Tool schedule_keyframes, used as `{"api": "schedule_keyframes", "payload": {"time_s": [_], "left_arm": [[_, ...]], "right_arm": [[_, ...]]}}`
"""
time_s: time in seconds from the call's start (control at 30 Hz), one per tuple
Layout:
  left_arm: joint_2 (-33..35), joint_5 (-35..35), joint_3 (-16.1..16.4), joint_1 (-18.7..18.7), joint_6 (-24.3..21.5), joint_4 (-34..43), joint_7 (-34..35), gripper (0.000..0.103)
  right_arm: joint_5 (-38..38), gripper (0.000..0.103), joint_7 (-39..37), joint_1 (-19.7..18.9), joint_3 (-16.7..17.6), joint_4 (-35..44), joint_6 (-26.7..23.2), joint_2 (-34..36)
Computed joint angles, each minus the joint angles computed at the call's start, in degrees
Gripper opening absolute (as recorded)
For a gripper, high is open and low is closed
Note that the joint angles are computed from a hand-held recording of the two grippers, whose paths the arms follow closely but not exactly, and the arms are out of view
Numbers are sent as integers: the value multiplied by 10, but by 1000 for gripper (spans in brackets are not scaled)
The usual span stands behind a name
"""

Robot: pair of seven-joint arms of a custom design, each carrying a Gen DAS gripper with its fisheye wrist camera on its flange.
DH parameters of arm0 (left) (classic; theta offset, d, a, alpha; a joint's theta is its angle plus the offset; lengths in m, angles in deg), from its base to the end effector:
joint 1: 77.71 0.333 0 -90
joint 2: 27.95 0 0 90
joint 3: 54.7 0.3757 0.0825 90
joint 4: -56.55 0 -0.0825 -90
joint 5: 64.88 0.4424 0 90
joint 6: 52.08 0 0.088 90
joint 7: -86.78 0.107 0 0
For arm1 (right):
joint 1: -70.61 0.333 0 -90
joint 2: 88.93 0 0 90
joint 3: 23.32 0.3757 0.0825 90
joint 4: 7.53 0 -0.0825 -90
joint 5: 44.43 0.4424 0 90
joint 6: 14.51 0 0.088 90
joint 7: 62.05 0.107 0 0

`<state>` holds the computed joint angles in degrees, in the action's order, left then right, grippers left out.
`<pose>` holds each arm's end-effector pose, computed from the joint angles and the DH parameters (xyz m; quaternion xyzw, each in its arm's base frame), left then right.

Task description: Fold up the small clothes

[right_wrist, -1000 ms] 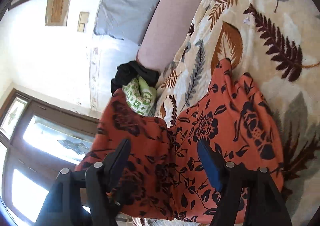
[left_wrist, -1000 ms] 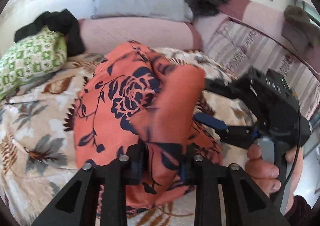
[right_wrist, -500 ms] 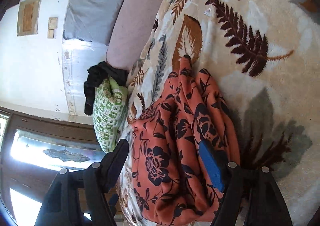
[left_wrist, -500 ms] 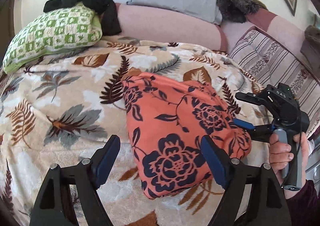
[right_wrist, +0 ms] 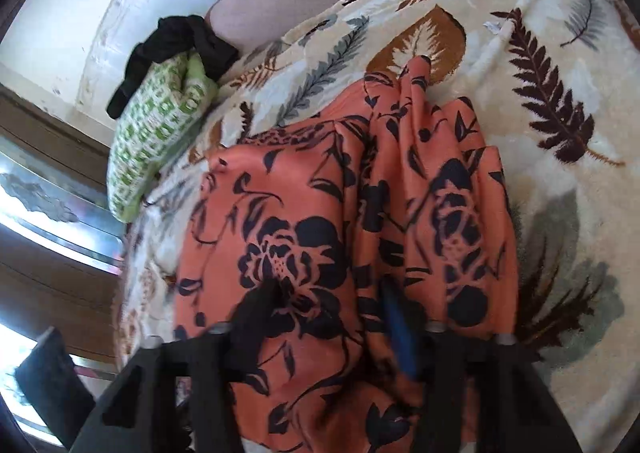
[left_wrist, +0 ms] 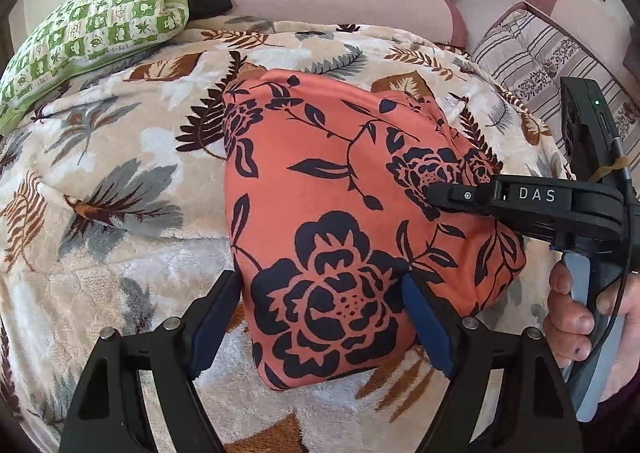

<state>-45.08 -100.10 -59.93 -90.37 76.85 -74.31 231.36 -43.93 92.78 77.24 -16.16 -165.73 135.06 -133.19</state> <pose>0.4905 -0.1788 0.5372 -0.3003 0.9128 -0.2768 0.0044 0.3583 0.0909 0.5177 -0.3114 0.8996 -0.0734 0.2974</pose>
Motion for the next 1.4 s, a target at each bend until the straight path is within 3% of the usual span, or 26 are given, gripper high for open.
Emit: {"api": "schedule_keyframes", "payload": {"time_s": [0.07,0.2,0.3,0.37,0.4,0.47,0.5,0.6,0.67,0.73,0.83,0.9,0.97,1.07,1.1,1.13,1.2,1.27,1.33,1.4], "left_arm": [[-1,-6,2,0,-2,2,-3,83],[-17,-52,12,-9,9,5,32,83],[-15,-42,-1,-14,19,9,29,83],[-2,-3,-19,-14,20,8,5,83],[5,28,-30,-14,25,3,-8,85],[23,83,-47,-11,39,-6,-49,87],[30,62,-35,-15,25,-2,-51,90],[47,40,-18,-9,-23,25,-62,93],[43,33,-17,-4,-17,27,-54,93],[33,29,-18,-4,-2,24,-39,92],[23,9,-15,-10,9,28,-16,92],[24,4,-16,-14,13,34,-7,92],[31,33,-29,-12,38,32,-18,92],[59,93,-41,-7,39,32,-55,99],[71,95,-38,-4,18,41,-72,100],[78,88,-35,-1,-2,51,-90,100],[82,81,-32,4,-30,66,-99,100],[68,72,-30,6,-16,58,-79,100],[52,63,-25,8,-7,52,-74,100],[38,52,-19,11,-13,49,-77,100]], "right_arm": [[-24,18,18,-23,26,-1,5,-16],[-104,15,48,-73,82,13,-8,-58],[-126,14,77,-89,85,-2,-25,-100],[-128,14,90,-94,79,-1,-66,-107],[-114,14,88,-81,57,-7,-79,-104],[-33,20,66,-25,-23,-40,-45,-91],[-16,22,69,-18,-41,-56,-30,-100],[7,24,71,-37,-39,-83,19,-154],[-14,24,79,-78,2,-78,38,-167],[-33,24,75,-97,21,-64,62,-154],[-21,24,35,-62,-12,-42,139,-92],[-10,24,4,-42,-31,-16,160,-42],[3,24,-26,-30,-49,22,131,10],[28,22,-21,-46,-59,60,19,82],[41,22,-28,-41,-74,54,11,101],[80,19,-52,-45,-76,41,36,103],[93,19,-41,-28,-97,17,73,71],[77,23,-30,-58,-66,2,86,26],[44,23,-14,-93,-32,-4,50,-23],[41,24,-13,-83,-34,-16,21,-75]]}}
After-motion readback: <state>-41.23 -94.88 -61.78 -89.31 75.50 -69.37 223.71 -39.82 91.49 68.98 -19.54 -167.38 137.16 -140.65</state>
